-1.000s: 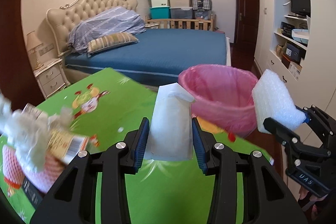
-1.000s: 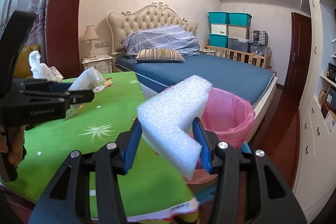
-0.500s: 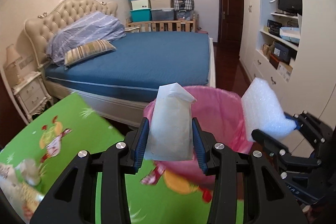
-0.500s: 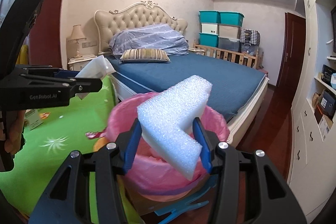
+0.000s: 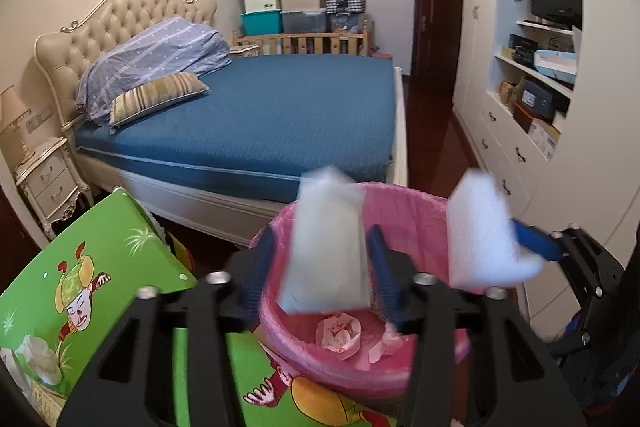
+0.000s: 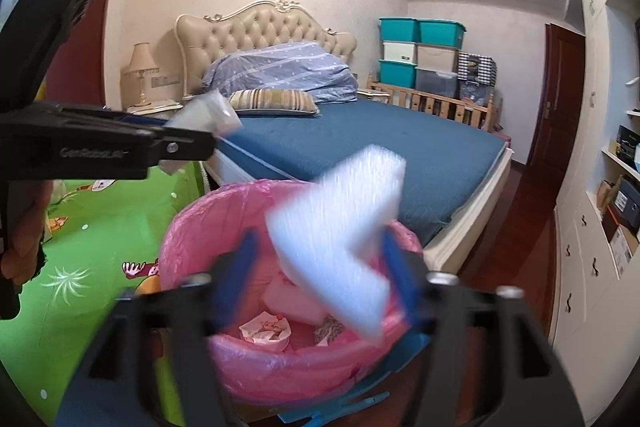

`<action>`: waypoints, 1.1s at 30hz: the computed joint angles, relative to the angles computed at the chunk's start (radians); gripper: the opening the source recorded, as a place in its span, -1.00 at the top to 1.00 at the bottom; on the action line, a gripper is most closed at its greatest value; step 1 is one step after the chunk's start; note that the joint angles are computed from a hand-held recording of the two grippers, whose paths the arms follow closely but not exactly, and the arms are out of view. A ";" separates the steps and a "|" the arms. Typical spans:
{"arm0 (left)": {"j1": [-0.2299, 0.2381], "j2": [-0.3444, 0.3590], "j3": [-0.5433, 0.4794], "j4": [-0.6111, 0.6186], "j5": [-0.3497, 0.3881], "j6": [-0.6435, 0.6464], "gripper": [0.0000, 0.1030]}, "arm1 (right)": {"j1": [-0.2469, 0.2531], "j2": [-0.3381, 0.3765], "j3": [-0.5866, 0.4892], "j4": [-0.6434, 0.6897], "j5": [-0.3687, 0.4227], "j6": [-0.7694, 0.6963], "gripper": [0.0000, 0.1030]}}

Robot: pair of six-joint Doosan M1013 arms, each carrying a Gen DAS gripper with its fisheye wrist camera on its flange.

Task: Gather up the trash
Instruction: 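Move both open tools back over the trash on the table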

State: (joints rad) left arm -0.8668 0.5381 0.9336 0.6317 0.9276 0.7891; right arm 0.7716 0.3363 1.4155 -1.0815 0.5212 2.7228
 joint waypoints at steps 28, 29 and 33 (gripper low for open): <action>-0.200 -0.458 0.689 0.373 0.217 -0.433 -0.84 | 0.175 -0.005 -0.024 0.185 -0.004 -0.119 -0.87; -0.211 -0.476 0.713 0.382 0.246 -0.455 -0.85 | 0.184 0.004 -0.038 0.205 -0.009 -0.146 -0.87; -0.250 -0.557 0.809 0.409 0.384 -0.586 -0.85 | 0.225 0.057 -0.113 0.306 -0.026 -0.280 -0.87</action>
